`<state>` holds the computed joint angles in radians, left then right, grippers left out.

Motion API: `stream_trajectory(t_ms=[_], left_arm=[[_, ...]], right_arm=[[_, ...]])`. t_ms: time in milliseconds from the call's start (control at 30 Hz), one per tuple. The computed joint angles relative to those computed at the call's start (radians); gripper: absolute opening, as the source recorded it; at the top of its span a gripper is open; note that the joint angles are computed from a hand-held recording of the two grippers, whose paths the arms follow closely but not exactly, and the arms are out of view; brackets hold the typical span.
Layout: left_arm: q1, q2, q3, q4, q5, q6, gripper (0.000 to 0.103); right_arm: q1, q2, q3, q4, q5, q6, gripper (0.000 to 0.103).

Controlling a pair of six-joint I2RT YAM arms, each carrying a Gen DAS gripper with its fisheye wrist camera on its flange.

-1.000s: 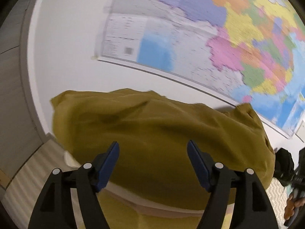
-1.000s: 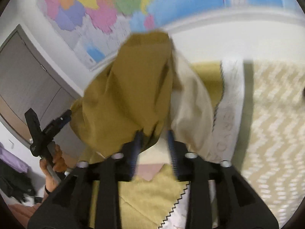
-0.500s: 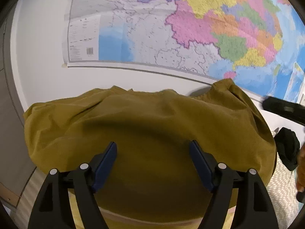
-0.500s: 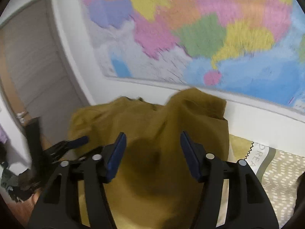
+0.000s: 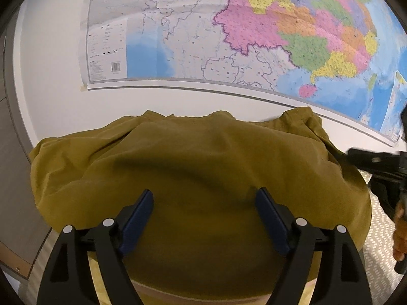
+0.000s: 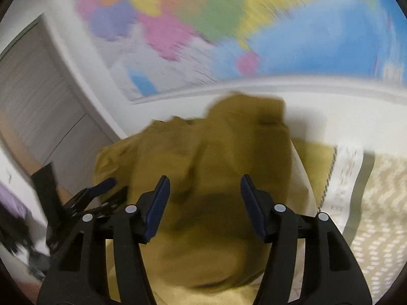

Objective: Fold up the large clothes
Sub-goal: 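Press and tuck the jacket edges on the stack with both tools open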

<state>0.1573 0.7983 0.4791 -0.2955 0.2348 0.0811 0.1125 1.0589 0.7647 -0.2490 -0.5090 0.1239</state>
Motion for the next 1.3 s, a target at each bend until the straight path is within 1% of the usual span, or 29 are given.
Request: stream_trajectory(t_ms=[67, 100, 133, 167, 233, 267, 300, 400, 433, 500, 533, 567, 600, 700, 767, 833, 900, 933, 967, 1033, 1067, 1100, 1167, 1200, 1267, 1300], left_arm=[[0.004, -0.01, 0.006, -0.023, 0.017, -0.001, 0.086], [0.014, -0.014, 0.011, -0.041, 0.049, -0.001, 0.087], [0.013, -0.024, 0.011, -0.05, 0.053, -0.007, 0.087], [0.003, -0.041, 0.008, -0.056, 0.045, -0.014, 0.087], [-0.02, -0.08, 0.001, -0.067, 0.037, -0.016, 0.088], [-0.036, -0.093, -0.004, -0.067, 0.027, -0.02, 0.09], [-0.05, -0.099, -0.009, -0.065, 0.018, -0.02, 0.091], [-0.111, -0.056, -0.036, -0.024, -0.055, -0.03, 0.091], [-0.131, -0.039, -0.045, -0.004, -0.088, -0.037, 0.091], [-0.147, -0.039, -0.061, 0.015, -0.113, -0.039, 0.092], [-0.161, -0.052, -0.072, 0.026, -0.134, -0.034, 0.092], [-0.159, -0.058, -0.071, 0.019, -0.136, -0.035, 0.092], [-0.151, -0.064, -0.061, -0.002, -0.129, -0.048, 0.092], [-0.159, -0.113, -0.049, -0.056, -0.158, -0.06, 0.092], [-0.151, -0.145, -0.045, -0.093, -0.155, -0.058, 0.092], [-0.14, -0.172, -0.048, -0.116, -0.144, -0.045, 0.092], [-0.125, -0.188, -0.05, -0.126, -0.136, -0.036, 0.092], [-0.108, -0.191, -0.046, -0.132, -0.112, -0.027, 0.092], [-0.102, -0.19, -0.04, -0.13, -0.112, -0.026, 0.092], [-0.079, -0.181, -0.026, -0.119, -0.103, -0.03, 0.092], [-0.056, -0.17, -0.013, -0.117, -0.081, -0.033, 0.092], [-0.026, -0.152, 0.003, -0.109, -0.054, -0.036, 0.092], [0.003, -0.11, 0.028, -0.089, -0.04, -0.031, 0.092], [0.014, -0.078, 0.042, -0.075, -0.034, -0.026, 0.092], [0.033, -0.012, 0.065, -0.053, -0.021, -0.018, 0.092], [0.042, 0.016, 0.069, -0.037, -0.027, -0.023, 0.092]], right_arm=[[0.049, -0.085, -0.04, 0.001, 0.044, -0.029, 0.061], [0.087, -0.113, -0.056, -0.001, 0.078, -0.048, 0.061], [0.114, -0.123, -0.064, -0.006, 0.103, -0.064, 0.061], [0.143, -0.12, -0.071, -0.009, 0.132, -0.076, 0.061], [0.185, -0.068, -0.072, -0.012, 0.184, -0.098, 0.06], [0.197, -0.023, -0.073, -0.005, 0.222, -0.09, 0.06], [0.196, 0.023, -0.081, 0.016, 0.231, -0.081, 0.06], [0.174, 0.071, -0.121, 0.085, 0.193, -0.06, 0.061], [0.179, 0.063, -0.124, 0.084, 0.201, -0.06, 0.061], [0.187, 0.034, -0.126, 0.066, 0.216, -0.056, 0.062], [0.186, 0.026, -0.125, 0.063, 0.21, -0.05, 0.065], [0.185, 0.014, -0.126, 0.059, 0.202, -0.043, 0.068], [0.182, -0.011, -0.132, 0.05, 0.201, -0.039, 0.073], [0.171, -0.061, -0.145, 0.043, 0.198, -0.044, 0.073], [0.139, -0.104, -0.148, 0.026, 0.157, -0.047, 0.073], [0.121, -0.122, -0.127, 0.026, 0.156, -0.056, 0.073], [0.107, -0.077, -0.061, 0.018, 0.152, -0.063, 0.073], [0.1, -0.021, 0.0, 0.023, 0.137, -0.057, 0.073], [0.096, 0.02, 0.041, 0.023, 0.131, -0.057, 0.073], [0.111, 0.146, 0.162, 0.024, 0.168, -0.038, 0.072], [0.105, 0.218, 0.231, 0.003, 0.144, -0.028, 0.07], [0.104, 0.266, 0.273, -0.006, 0.142, -0.018, 0.066], [0.117, 0.402, 0.387, -0.036, 0.212, -0.026, 0.066], [0.112, 0.438, 0.41, -0.043, 0.217, -0.016, 0.064], [0.073, 0.572, 0.498, -0.129, 0.191, 0.003, 0.064], [0.035, 0.626, 0.505, -0.139, 0.116, 0.023, 0.066]])
